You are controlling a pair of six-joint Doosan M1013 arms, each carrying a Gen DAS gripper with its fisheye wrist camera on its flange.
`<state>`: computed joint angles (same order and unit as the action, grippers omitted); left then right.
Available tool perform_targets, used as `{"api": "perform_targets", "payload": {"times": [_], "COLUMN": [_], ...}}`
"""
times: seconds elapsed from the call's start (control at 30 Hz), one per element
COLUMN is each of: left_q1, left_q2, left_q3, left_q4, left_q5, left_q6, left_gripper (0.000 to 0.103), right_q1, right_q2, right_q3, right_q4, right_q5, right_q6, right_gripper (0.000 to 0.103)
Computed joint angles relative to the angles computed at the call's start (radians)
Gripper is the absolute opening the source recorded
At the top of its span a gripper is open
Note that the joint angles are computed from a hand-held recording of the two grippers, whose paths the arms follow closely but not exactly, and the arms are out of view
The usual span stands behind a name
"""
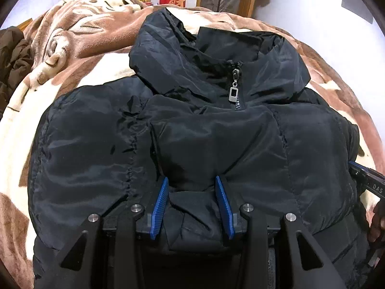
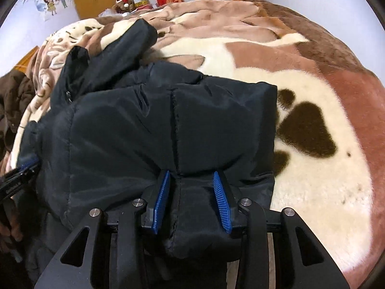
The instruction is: Fold large clothes
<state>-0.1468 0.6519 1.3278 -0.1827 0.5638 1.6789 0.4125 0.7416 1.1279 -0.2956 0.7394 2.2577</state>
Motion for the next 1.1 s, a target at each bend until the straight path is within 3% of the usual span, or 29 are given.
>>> {"api": "perform_targets", "payload": {"times": [0.1,0.13,0.2,0.27,0.37,0.47,0.63,0.77,0.83,0.97,1.03,1.1], "left_q1": [0.005,0.009,0.018,0.016,0.007,0.004,0.004,0.005,0.014,0.03,0.034,0.024], "left_q2": [-0.009,-0.019,-0.042,-0.045,-0.005,0.07,0.083,0.076,0.053,-0.041,-0.077,-0.08], "left_q3": [-0.021,-0.022,-0.011,-0.026,-0.09,-0.173,-0.137,-0.148,-0.137,-0.017,0.043,0.065], "left_q4": [-0.003,-0.03,-0.104,-0.1,-0.014,0.079,0.051,0.059,0.027,-0.114,-0.18,-0.11], "left_q5": [0.046,0.046,0.009,-0.02,0.003,0.113,0.04,0.07,0.062,-0.042,-0.081,-0.089], "left_q6": [-0.009,0.008,0.073,0.077,0.011,-0.068,-0.044,-0.055,-0.029,0.132,0.219,0.184], "left_gripper": [0.042,0.042,0.042,0.042,0.042,0.044,0.045,0.044,0.043,0.043,0.043,0.043], "right_q1": [-0.001,-0.001,0.0,0.003,-0.001,-0.014,-0.007,-0.003,0.005,0.02,0.03,0.04], "right_q2": [-0.013,-0.027,-0.058,-0.055,-0.003,0.077,0.124,0.125,0.078,-0.032,-0.06,-0.066], "right_q3": [-0.012,0.003,0.027,0.005,-0.087,-0.199,-0.235,-0.258,-0.206,-0.051,-0.005,0.024], "right_q4": [0.008,-0.001,-0.035,-0.061,-0.022,0.066,0.039,0.03,0.005,-0.031,-0.035,-0.032], "right_q5": [0.033,0.007,-0.063,-0.065,-0.019,0.107,0.145,0.183,0.135,-0.014,-0.052,-0.052], "right_q6": [0.004,0.013,0.038,0.041,-0.021,-0.092,-0.132,-0.119,-0.093,-0.025,-0.021,-0.026], "right_gripper": [0.038,0.038,0.038,0.038,0.038,0.038,0.037,0.037,0.037,0.037,0.037,0.037]}}
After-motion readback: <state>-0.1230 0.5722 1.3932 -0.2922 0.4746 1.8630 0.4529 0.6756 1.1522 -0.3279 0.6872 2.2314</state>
